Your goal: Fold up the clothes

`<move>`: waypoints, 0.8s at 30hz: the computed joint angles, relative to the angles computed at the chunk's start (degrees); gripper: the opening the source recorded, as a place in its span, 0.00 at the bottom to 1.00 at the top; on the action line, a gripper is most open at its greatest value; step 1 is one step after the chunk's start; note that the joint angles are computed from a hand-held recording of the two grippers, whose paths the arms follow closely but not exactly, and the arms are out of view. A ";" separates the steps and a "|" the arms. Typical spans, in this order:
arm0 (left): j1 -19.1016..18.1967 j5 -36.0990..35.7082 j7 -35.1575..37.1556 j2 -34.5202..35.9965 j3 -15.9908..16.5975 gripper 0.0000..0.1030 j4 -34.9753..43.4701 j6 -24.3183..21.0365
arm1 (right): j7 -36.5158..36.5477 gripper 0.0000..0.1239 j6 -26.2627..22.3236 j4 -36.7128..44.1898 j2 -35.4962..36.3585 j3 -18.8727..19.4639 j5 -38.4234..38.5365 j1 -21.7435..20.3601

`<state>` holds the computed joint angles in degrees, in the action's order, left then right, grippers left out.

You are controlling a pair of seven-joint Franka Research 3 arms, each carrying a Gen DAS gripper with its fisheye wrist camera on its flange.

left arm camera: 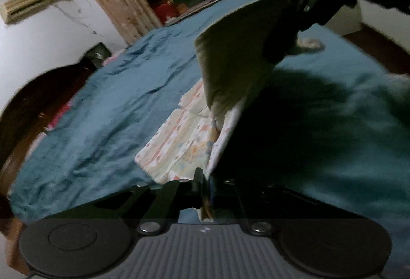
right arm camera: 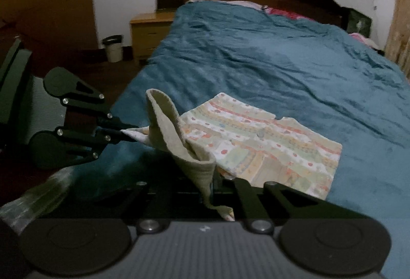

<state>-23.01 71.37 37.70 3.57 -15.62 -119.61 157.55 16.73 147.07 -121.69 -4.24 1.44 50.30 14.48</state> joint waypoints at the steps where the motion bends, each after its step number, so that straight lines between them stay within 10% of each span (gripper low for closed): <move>1: -0.10 -2.70 1.33 -1.61 -0.38 0.05 -1.75 0.70 | 0.11 0.04 -1.78 -1.22 -1.73 -0.23 -0.83 -0.25; 11: 1.64 -16.30 7.47 -5.98 -2.17 0.05 -5.52 3.44 | 2.82 0.04 -14.56 -2.57 -6.92 -2.22 -8.13 -0.91; 24: 2.91 -20.54 6.45 12.92 4.44 0.05 17.43 1.18 | 12.50 0.04 -17.43 30.69 19.34 0.87 -13.53 -3.99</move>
